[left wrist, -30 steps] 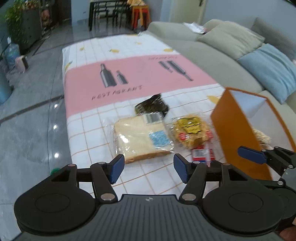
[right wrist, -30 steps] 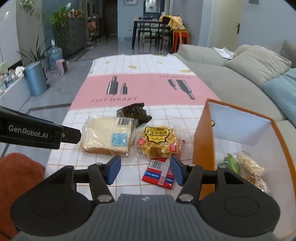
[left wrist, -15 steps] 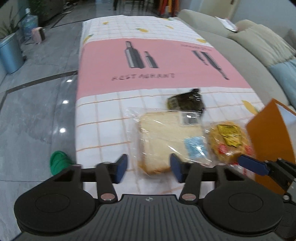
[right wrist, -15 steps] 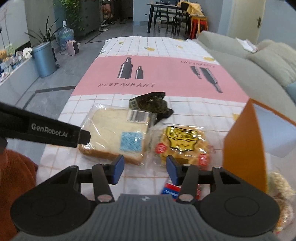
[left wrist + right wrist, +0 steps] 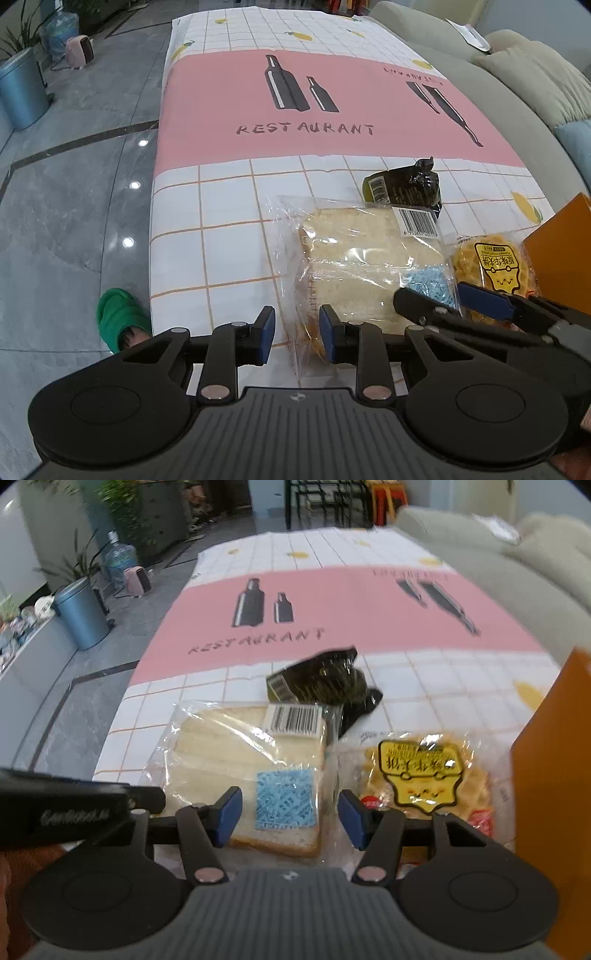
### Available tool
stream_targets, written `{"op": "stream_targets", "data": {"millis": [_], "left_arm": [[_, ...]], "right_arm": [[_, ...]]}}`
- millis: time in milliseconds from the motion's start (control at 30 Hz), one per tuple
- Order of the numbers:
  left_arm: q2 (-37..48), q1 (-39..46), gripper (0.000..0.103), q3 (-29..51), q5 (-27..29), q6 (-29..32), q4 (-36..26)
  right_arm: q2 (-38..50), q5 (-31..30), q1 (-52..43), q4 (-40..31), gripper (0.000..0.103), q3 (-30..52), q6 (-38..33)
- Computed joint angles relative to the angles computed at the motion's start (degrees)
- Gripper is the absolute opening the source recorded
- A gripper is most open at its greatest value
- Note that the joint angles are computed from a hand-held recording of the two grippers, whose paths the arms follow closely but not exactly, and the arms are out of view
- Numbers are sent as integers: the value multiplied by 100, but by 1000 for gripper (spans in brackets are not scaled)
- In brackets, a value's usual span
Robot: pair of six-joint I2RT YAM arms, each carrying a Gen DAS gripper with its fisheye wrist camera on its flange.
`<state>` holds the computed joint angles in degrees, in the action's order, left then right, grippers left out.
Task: Organize snacks
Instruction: 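Grasp the sliced bread bag with the right tool and lift it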
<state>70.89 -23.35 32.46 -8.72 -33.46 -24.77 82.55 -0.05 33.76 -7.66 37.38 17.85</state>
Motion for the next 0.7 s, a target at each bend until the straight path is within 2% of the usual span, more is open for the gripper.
{"op": "stream_targets", "data": {"millis": [167,300,367,433,567,700], "left_arm": [[24,131,33,-31,138,-6,46],[49,67,32,-20,75,-41,48],[85,-46,32,16,-65,-71,2],[105,-160,32,51,-214,-91,-57],[113,-362,32,141,-516,-150,-290],[18,-530,29,213,-672,-249,-583]], "right_arm": [[213,-182,-134,313,71,-64,275],[300,-340,-219,389,71,-70,557],[263,-599,-276,436,56,-100,618],[240,-590,-247,302,54,-44,681],[2,-392,-136,79,37,-14,605],[-558,-352,-32,0,28,-221,464]]}}
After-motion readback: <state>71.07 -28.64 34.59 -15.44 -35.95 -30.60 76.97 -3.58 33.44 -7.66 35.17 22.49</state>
